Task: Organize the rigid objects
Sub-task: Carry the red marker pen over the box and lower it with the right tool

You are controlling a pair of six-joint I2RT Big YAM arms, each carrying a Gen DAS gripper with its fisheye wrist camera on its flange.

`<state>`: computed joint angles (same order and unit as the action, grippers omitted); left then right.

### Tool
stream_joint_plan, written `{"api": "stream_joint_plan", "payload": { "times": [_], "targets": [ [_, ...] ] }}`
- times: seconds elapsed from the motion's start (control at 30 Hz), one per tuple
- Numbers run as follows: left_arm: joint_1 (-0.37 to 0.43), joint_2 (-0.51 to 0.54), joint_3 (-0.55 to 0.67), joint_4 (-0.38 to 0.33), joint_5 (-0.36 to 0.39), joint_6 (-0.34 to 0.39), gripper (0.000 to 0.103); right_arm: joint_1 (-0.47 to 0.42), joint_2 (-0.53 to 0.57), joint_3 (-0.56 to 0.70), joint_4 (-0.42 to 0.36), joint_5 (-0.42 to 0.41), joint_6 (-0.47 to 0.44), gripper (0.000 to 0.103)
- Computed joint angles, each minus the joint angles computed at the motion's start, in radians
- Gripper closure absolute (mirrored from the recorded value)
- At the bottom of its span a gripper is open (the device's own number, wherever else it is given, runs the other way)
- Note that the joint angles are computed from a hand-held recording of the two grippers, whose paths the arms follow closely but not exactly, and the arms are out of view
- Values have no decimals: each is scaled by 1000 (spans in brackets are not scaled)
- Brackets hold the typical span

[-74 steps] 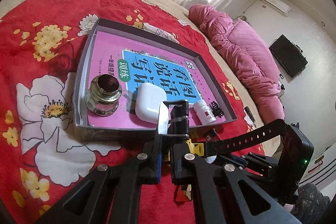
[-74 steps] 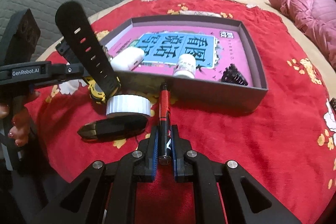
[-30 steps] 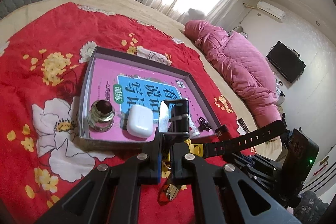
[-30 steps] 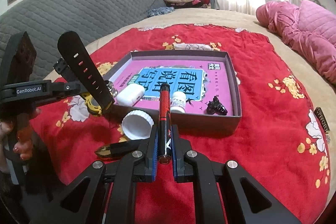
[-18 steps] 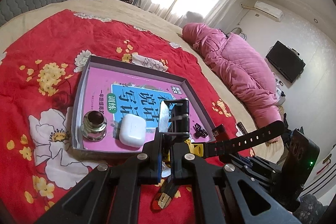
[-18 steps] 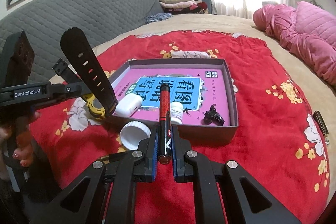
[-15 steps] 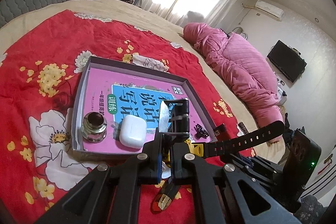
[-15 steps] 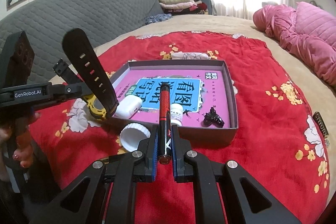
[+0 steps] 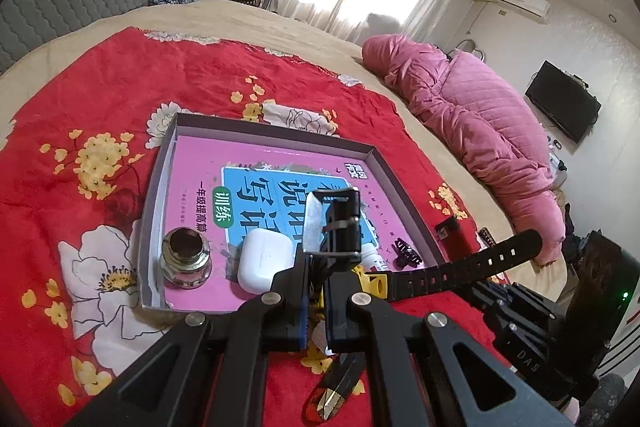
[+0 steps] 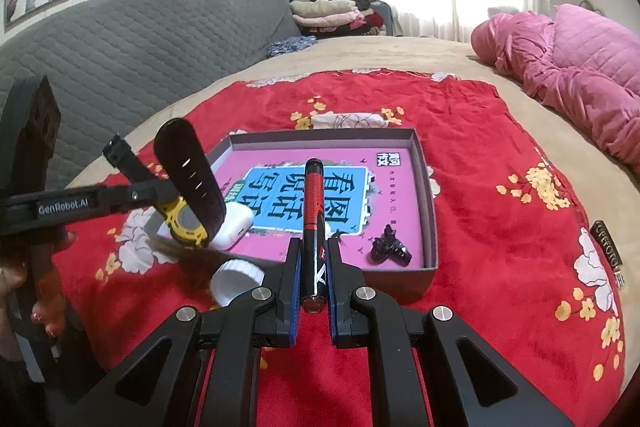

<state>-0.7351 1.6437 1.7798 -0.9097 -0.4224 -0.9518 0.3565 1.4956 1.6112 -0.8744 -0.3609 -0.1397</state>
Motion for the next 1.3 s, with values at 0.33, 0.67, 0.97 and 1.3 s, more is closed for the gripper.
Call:
{"api": "stream_joint_plan", "payload": {
  "times": [0.33, 0.67, 0.97, 1.3],
  "targets": [
    [32, 46, 31, 5, 38, -6, 98, -9, 43, 35, 0, 19, 27, 93],
    [52, 106, 77, -11, 82, -5, 98, -18, 94, 79, -14, 30, 41, 93],
    [58, 137, 96, -35, 110, 9, 98, -1, 135, 113, -44, 55, 25, 93],
    [56, 144, 102, -57, 102, 15, 98, 30, 206, 185, -94, 95, 21, 93]
  ]
}}
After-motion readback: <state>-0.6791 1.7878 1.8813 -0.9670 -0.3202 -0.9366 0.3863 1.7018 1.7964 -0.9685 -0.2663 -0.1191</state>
